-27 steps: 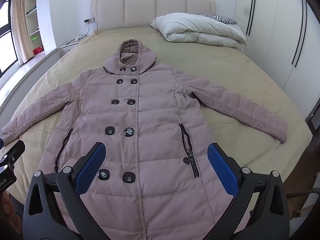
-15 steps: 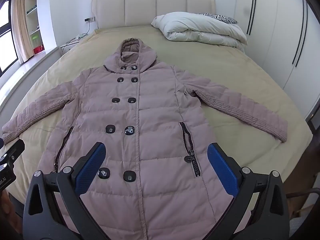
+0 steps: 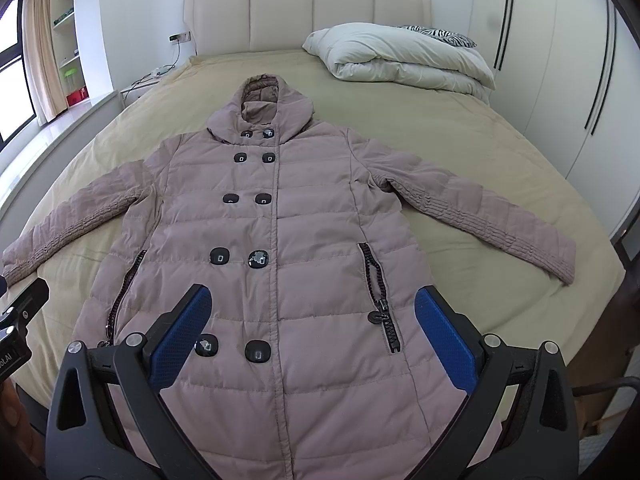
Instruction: Fold large clothes
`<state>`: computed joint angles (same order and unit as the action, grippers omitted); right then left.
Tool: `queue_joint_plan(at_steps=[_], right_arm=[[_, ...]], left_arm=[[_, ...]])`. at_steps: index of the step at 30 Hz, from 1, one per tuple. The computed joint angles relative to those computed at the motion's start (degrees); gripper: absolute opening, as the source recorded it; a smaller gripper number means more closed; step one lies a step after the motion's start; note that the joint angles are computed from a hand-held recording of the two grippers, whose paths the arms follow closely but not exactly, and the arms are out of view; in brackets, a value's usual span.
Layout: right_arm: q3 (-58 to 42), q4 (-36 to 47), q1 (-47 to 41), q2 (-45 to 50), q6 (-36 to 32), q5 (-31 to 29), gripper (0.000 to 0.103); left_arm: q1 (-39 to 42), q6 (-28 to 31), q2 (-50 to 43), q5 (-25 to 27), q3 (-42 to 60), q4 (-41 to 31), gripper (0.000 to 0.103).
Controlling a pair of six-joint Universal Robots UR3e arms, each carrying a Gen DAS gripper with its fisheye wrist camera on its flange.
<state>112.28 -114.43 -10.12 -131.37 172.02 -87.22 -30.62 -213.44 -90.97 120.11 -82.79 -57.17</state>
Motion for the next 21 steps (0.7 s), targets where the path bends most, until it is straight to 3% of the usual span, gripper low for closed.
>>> queue_joint_plan(at_steps=[21], right_arm=[[0.9, -1.4, 1.5, 0.8, 1.0, -1.3, 0.103]], left_arm=[[0.1, -0.2, -0.2, -0.2, 0.5, -0.6, 0.103]])
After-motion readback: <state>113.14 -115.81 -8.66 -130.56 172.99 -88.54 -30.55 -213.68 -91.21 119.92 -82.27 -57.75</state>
